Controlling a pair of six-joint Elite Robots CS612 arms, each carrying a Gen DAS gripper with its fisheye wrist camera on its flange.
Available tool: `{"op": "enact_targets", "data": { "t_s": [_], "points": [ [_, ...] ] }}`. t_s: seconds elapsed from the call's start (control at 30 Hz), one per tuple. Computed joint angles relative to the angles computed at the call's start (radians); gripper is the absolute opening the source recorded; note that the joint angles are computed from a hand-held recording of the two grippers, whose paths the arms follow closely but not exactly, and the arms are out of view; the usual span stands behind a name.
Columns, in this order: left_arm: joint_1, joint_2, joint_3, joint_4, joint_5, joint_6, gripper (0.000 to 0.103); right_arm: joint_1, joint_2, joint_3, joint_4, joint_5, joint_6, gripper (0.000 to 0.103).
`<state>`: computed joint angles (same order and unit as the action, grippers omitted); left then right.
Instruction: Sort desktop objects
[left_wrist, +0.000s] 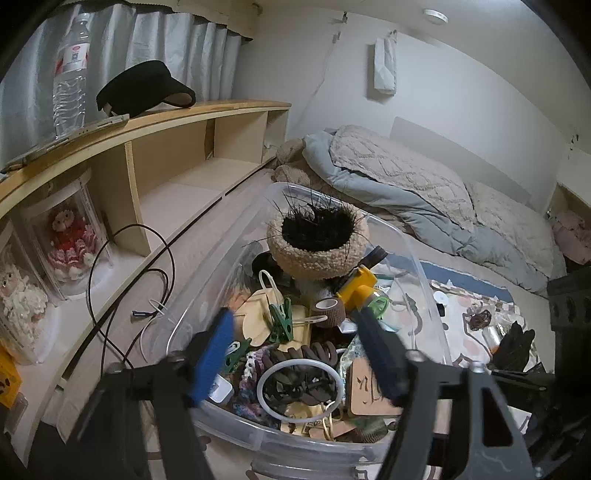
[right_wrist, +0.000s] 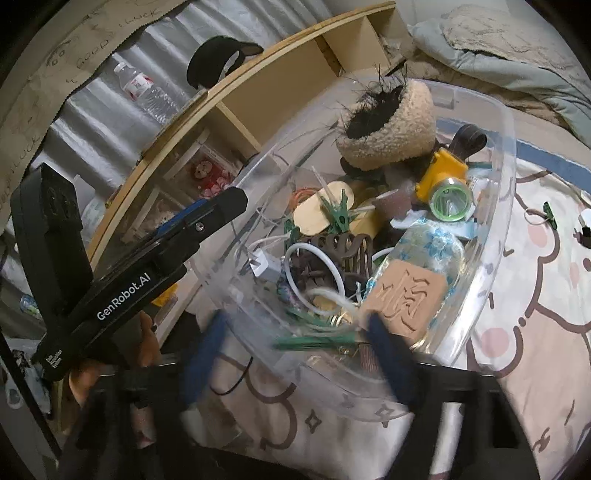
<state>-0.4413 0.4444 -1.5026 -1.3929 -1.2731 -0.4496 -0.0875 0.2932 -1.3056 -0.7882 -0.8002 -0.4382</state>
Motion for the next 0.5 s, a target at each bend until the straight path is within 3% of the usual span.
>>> {"op": "enact_targets", "data": {
  "t_s": [0.17,0.37,0.5],
  "points": [
    [0.002,-0.003,-0.001,-0.007,-0.006,-0.01,0.075,-0.006,0.016,-0.023,-0.071,0.015,0.025,0.092],
    [-0.004,-0.002,-0.011,-0.027,0.018,-0.006,0.092,-0.021,0.038,-0.048,-0.207,0.04,0.067,0.092],
    [-0.015,0.001,-0.029,-0.064,0.034,0.015,0.101,-0.032,0.053,-0.077,-0.306,0.059,0.072,0.101]
  ]
}}
